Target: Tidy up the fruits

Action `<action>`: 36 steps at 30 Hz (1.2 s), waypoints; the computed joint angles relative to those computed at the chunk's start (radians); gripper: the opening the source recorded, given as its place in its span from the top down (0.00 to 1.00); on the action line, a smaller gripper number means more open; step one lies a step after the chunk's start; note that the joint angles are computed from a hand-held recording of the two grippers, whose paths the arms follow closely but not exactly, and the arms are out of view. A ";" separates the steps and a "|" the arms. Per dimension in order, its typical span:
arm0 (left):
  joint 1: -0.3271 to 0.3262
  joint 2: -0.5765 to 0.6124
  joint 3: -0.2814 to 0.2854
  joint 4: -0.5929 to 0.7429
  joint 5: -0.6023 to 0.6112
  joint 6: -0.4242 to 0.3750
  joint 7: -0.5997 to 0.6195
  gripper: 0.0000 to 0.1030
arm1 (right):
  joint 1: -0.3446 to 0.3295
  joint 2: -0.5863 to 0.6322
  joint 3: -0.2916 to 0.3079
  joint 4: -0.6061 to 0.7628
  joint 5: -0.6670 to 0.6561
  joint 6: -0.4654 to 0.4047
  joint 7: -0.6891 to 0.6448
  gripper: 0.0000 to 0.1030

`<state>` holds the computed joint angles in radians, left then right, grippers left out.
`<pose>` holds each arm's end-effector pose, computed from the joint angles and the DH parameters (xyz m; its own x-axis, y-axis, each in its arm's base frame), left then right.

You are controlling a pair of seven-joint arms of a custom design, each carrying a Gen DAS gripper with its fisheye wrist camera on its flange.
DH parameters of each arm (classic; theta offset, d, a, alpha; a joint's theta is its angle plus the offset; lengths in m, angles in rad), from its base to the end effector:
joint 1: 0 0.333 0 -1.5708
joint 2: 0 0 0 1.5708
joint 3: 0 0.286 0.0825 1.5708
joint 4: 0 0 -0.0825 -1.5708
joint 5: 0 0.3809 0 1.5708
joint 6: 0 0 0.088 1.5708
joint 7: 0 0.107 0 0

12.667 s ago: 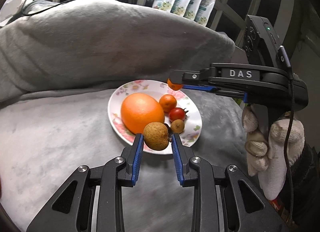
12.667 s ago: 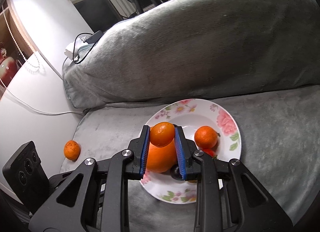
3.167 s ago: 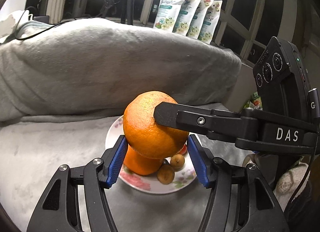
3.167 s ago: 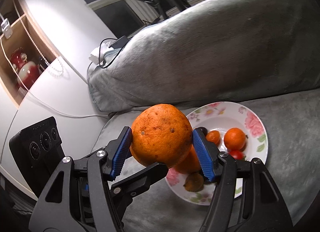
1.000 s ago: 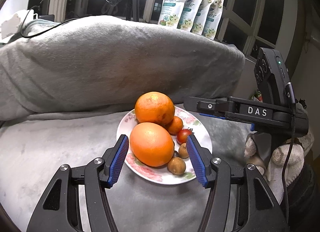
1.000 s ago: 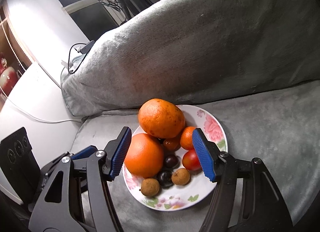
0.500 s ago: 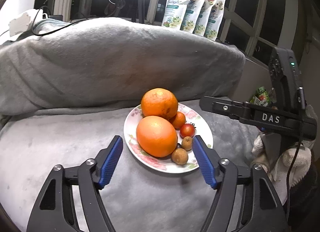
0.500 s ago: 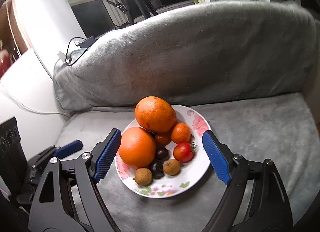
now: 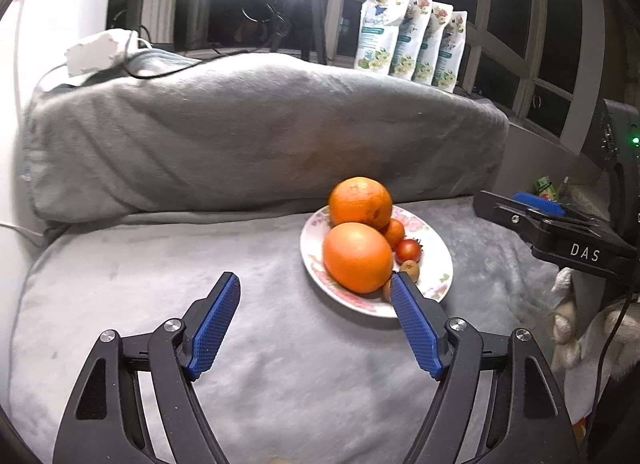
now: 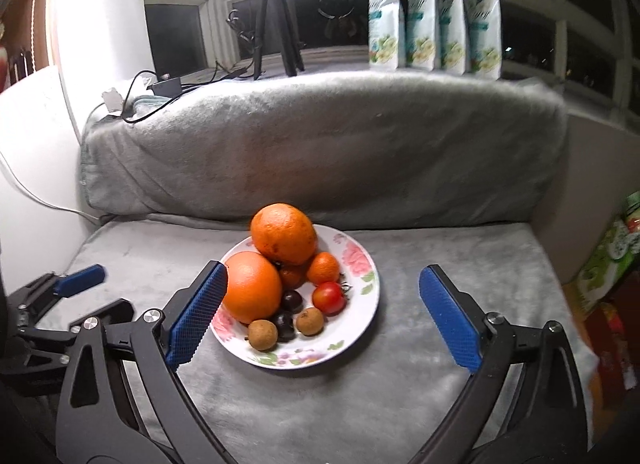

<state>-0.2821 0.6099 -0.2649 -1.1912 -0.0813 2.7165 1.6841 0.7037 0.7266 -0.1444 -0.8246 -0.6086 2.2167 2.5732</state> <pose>0.6791 -0.3347 0.5279 -0.5190 -0.8435 0.1383 -0.5601 0.2134 -0.8005 0.6313 0.4318 0.5626 -0.1396 -0.9887 -0.0546 -0.5824 0.1266 -0.8030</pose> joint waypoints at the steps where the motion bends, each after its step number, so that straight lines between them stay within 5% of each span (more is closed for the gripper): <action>1: 0.003 -0.013 0.000 -0.019 0.000 0.007 0.000 0.25 | 0.011 0.003 -0.009 0.008 -0.012 -0.018 0.005 0.04; 18: 0.005 -0.137 0.019 -0.187 0.057 0.088 -0.046 0.19 | 0.079 -0.121 -0.005 -0.165 -0.225 -0.022 0.191 0.00; 36: 0.007 -0.160 0.018 -0.223 0.074 0.118 -0.061 0.14 | 0.068 -0.098 0.016 -0.135 -0.211 -0.021 0.167 0.00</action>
<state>-0.2748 0.4500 -0.2471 -1.4146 -0.0077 2.8343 1.6229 0.7718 0.6287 -0.1286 -0.9594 -0.8199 2.1960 2.7398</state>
